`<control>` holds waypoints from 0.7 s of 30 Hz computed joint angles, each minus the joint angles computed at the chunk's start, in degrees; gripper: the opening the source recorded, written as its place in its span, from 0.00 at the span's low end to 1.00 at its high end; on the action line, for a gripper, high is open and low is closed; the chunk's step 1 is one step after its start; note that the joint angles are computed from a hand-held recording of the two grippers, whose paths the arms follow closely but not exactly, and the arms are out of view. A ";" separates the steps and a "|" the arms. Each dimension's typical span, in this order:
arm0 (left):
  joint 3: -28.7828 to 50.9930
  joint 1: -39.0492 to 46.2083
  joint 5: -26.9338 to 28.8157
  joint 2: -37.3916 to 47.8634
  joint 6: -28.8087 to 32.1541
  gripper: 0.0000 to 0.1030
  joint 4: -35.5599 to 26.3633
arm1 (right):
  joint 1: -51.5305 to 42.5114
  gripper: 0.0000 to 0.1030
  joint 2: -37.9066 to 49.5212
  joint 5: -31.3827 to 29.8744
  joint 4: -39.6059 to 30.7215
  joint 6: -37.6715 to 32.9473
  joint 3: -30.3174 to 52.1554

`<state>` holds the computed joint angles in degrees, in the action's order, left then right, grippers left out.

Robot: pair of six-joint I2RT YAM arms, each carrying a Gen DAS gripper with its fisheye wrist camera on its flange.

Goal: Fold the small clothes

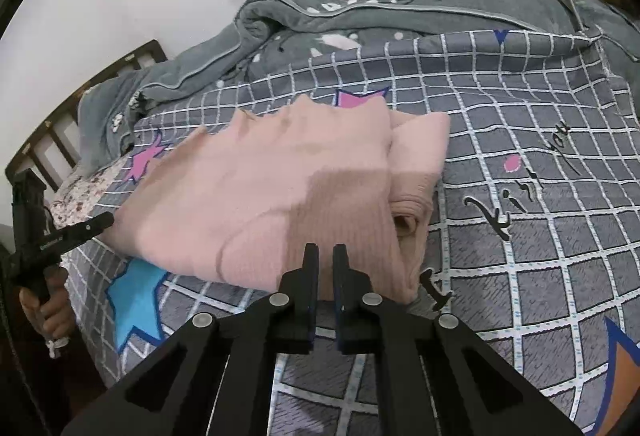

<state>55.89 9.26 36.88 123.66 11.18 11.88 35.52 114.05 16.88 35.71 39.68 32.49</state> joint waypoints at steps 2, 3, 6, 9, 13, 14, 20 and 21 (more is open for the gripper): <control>0.33 -0.98 -0.37 0.31 -0.14 0.34 -0.31 | -0.46 0.07 0.62 -1.06 0.39 0.12 0.74; 0.39 -1.63 -1.77 0.46 -0.53 0.33 -0.13 | -0.81 0.07 1.35 -1.74 -0.41 0.45 1.84; 0.32 -1.09 -1.95 0.71 -1.72 0.12 -0.13 | -0.69 0.05 2.93 -2.14 -3.80 1.32 4.83; 0.30 1.29 0.63 0.67 -1.05 0.08 -1.34 | 1.35 0.00 1.99 0.86 -2.53 1.33 3.49; 0.27 4.34 4.39 1.50 1.30 0.07 -3.65 | 2.90 0.00 -0.38 2.02 1.64 2.35 -1.28; -0.30 4.70 4.81 1.50 1.90 0.07 -3.43 | 3.22 0.00 -0.66 2.55 1.92 2.60 -1.98; -3.25 4.51 3.87 1.14 3.74 0.07 -0.89 | 4.29 0.00 -1.25 4.19 3.86 5.77 -6.35; -3.05 4.44 3.91 1.21 3.39 0.07 -0.87 | 4.14 0.01 -1.65 4.47 3.94 6.11 -6.79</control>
